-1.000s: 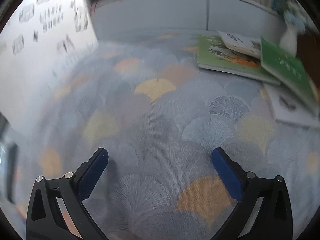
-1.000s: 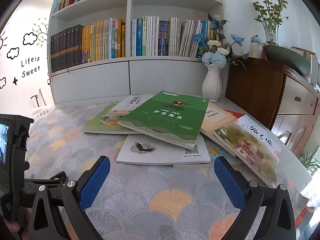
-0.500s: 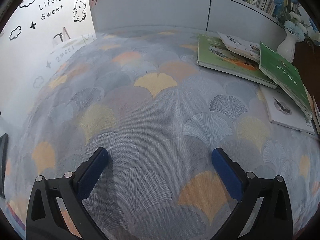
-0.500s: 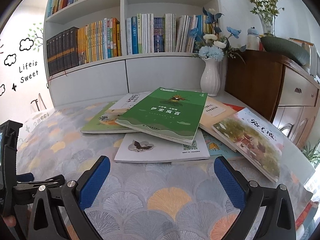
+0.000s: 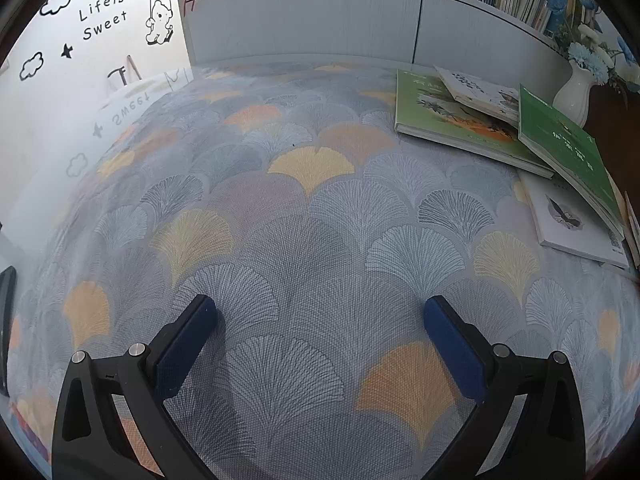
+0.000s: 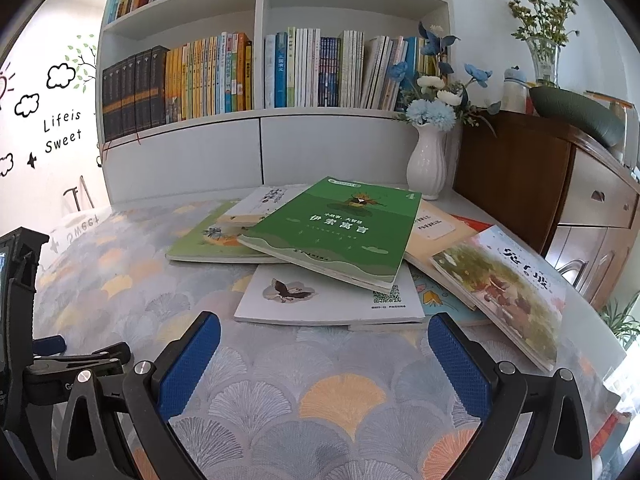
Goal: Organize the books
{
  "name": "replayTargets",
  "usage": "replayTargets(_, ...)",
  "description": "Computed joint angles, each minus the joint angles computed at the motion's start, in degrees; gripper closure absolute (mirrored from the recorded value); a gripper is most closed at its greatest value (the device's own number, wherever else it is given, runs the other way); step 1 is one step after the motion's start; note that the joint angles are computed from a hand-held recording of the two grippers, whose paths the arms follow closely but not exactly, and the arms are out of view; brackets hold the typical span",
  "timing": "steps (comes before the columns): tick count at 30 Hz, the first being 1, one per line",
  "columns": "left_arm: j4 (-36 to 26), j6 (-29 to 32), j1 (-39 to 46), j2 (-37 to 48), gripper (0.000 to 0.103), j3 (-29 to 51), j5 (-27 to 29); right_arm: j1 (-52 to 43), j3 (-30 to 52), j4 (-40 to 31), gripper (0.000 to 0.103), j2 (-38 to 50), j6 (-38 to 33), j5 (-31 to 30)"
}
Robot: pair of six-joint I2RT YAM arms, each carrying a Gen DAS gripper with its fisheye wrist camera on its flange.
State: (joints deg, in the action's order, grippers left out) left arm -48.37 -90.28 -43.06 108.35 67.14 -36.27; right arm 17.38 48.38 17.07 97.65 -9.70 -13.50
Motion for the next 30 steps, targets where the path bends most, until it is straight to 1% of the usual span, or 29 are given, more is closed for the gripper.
replayTargets(3, 0.01, -0.02, -0.04, 0.04, 0.0, 0.0, -0.03, 0.12, -0.2, 0.35, 0.0, -0.12, 0.03, 0.3)
replayTargets(8, 0.13, 0.02, -0.04, 0.0, 0.0, -0.13, -0.05, 1.62, -2.86, 3.64, 0.0, -1.42, -0.95, 2.77)
replayTargets(10, 0.17, 0.02, -0.05, 0.0, 0.0, -0.18, -0.06, 1.22, -2.85, 3.13, 0.0, -1.51, -0.15, 1.71)
replayTargets(14, 0.22, 0.09, 0.0, -0.1, 0.0, -0.28, -0.06, 0.53, -3.03, 3.55, 0.0, -1.56, 1.56, 2.11)
replayTargets(19, 0.26, 0.07, -0.05, -0.01, 0.0, -0.25, -0.09, 1.52, -2.01, 2.12, 0.0, -0.99, -0.36, 2.75)
replayTargets(20, 0.27, 0.04, -0.06, -0.03, 0.0, -0.28, -0.09, 1.45, -1.67, 1.58, 0.0, -0.81, -0.46, 2.6)
replayTargets(25, 0.38, 0.1, -0.06, -0.08, 0.0, -0.42, -0.11, -1.86, 1.43, -1.67, 0.0, 1.07, 2.74, -2.23)
replayTargets(27, 0.37, 0.11, -0.05, -0.08, 0.0, -0.4, -0.11, -2.44, 2.9, -3.46, 0.0, 2.04, 3.51, -3.17)
replayTargets(30, 0.37, 0.09, -0.06, -0.08, 0.0, -0.43, -0.12, -2.23, 2.55, -2.97, 0.0, 1.92, 3.55, -2.61)
